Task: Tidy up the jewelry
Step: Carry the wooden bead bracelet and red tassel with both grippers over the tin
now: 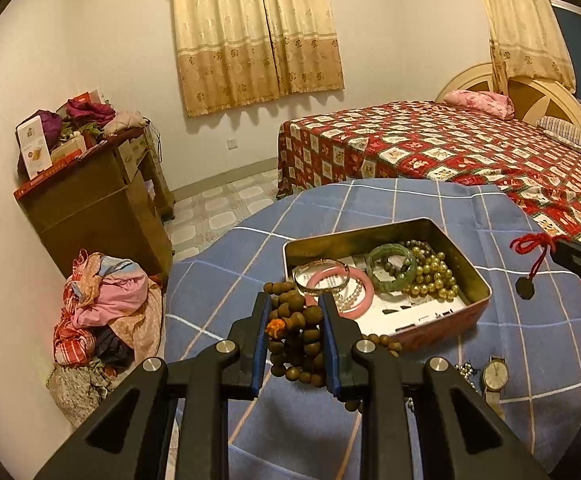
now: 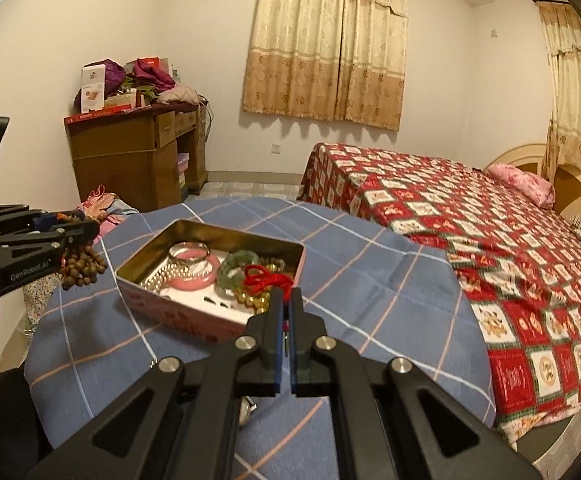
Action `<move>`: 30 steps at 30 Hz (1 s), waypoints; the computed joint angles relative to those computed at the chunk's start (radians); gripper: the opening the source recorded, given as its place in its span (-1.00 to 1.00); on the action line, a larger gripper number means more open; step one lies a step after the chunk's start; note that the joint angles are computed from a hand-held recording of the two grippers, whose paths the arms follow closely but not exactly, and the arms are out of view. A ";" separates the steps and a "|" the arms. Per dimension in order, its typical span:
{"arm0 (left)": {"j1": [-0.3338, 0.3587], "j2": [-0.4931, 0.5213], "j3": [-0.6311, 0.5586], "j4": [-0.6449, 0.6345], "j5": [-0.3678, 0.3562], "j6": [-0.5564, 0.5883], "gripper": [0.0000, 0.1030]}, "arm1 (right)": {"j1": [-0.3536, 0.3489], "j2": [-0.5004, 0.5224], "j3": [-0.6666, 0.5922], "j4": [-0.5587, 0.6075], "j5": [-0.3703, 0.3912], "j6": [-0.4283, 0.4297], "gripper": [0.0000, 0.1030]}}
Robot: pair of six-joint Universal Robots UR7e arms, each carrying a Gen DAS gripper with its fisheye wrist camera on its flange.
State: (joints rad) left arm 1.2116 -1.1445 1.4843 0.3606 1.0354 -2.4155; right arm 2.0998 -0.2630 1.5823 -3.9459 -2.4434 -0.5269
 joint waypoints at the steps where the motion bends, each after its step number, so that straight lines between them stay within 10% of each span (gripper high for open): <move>1: -0.001 0.002 -0.002 -0.003 -0.001 0.004 -0.53 | 0.000 0.001 -0.007 0.003 0.000 -0.006 -0.94; 30: -0.024 0.129 -0.155 0.010 -0.040 0.054 -0.53 | -0.023 0.043 -0.190 0.116 0.024 -0.082 -0.94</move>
